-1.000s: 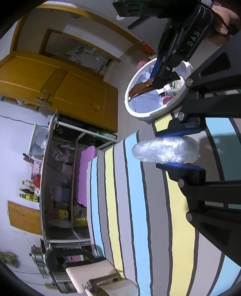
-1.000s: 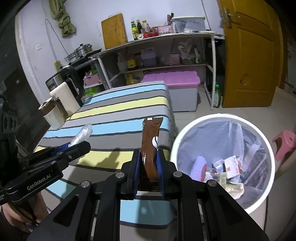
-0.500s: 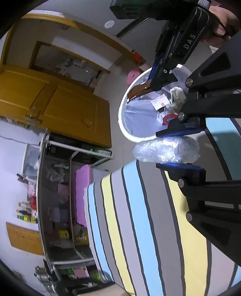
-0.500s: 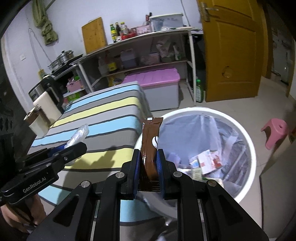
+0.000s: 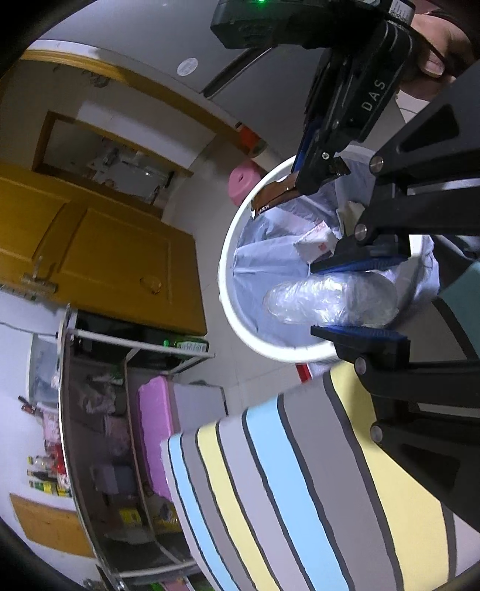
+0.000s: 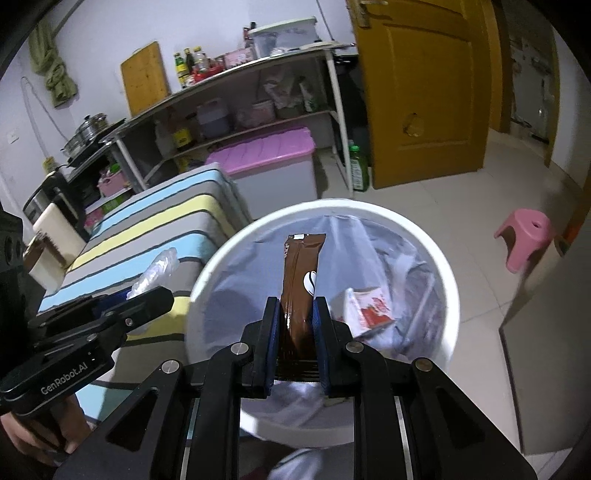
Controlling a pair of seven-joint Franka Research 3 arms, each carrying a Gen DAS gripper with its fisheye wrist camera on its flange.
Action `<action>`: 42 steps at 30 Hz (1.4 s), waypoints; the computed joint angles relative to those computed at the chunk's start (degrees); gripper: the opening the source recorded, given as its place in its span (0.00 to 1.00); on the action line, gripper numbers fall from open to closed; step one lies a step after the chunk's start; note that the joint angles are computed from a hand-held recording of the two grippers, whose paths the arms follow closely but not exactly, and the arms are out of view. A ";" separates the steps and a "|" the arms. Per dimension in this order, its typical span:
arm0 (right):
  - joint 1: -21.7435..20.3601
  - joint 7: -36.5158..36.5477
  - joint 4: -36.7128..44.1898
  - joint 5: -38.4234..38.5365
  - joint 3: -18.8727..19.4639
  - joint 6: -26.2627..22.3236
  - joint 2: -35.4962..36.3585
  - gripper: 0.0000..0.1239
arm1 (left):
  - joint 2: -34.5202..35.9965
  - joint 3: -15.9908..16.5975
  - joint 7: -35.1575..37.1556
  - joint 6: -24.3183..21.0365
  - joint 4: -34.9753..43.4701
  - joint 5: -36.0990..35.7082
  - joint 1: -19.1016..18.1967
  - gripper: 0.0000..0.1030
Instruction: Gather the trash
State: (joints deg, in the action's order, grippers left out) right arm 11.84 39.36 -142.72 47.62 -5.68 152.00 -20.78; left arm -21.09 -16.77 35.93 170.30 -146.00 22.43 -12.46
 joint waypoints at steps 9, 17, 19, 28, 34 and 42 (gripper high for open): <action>-2.09 1.97 2.06 -2.10 -0.12 -1.73 3.93 0.15 | 6.55 2.81 5.42 1.49 3.79 -3.26 -3.17 0.26; -3.00 1.63 2.32 -1.03 0.08 -1.79 4.27 0.40 | 7.56 2.02 5.95 2.30 4.24 -4.44 -2.45 0.42; -3.08 1.73 2.16 -1.01 0.19 -1.63 3.93 0.40 | 7.00 1.47 5.15 2.13 3.95 -3.84 -1.97 0.42; -2.30 1.52 -1.06 -1.91 0.21 -0.42 -1.44 0.40 | 0.64 0.07 1.86 -0.46 0.14 -2.64 -1.35 0.42; -1.27 1.67 -4.54 -2.80 -0.33 0.03 -6.56 0.40 | -5.81 -1.20 -0.58 -2.69 -3.22 -1.29 -1.37 0.42; -0.34 2.63 -9.27 -4.81 -0.96 -0.25 -13.42 0.40 | -13.00 -3.24 -3.19 -6.85 -5.99 0.40 -2.37 0.42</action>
State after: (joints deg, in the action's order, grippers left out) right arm 11.50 42.00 -151.99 42.81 -6.64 151.75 -34.20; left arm -34.09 -20.01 32.74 163.44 -151.99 22.83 -14.83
